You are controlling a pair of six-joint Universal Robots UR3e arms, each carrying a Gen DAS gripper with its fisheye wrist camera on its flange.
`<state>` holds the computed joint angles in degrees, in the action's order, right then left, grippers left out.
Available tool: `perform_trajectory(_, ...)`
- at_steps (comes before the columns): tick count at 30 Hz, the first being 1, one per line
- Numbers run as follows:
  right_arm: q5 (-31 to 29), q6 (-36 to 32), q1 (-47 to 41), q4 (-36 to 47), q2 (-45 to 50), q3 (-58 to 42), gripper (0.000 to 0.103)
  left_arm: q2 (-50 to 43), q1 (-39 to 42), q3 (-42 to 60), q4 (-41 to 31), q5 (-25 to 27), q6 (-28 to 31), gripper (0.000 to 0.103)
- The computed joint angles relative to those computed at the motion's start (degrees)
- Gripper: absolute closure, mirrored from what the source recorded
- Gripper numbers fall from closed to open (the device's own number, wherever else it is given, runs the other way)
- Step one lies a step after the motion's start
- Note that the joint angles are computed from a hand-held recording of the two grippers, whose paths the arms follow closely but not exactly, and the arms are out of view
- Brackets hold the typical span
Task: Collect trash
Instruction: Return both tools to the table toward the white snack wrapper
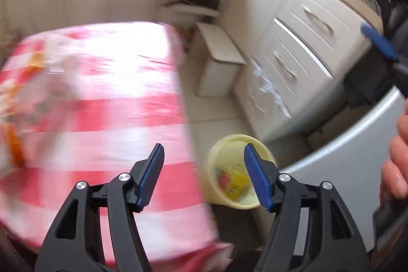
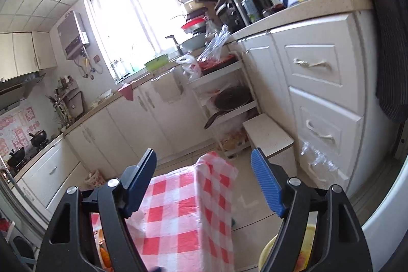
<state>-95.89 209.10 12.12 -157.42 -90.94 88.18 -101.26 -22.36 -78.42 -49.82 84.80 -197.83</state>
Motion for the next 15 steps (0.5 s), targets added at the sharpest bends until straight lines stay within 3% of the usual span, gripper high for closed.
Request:
perform_trajectory(4,8.82,2.78,0.82,2.45,4.78,-3.35,0.029,19.52,15.96,-14.35,-2.85,2.81,1.98,0.026)
perform_trajectory(7,8.79,1.23,5.49,8.22,12.19,-11.51,0.029,25.59,30.41,-16.82,-9.56,-2.32,4.98,0.023)
perform_trajectory(10,8.85,-3.81,11.12,18.36,22.65,-24.96,0.029,26.61,42.87,-18.25,-14.83,-10.91,8.61,0.023)
perform_trajectory(13,9.58,-6.87,15.80,26.65,32.18,-36.80,0.029,22.54,45.76,-17.66,-15.79,-14.26,10.97,0.023)
perform_trajectory(15,8.28,-8.42,18.35,30.70,37.17,-43.14,0.030,20.77,45.25,-18.65,-14.27,-13.40,11.03,0.023)
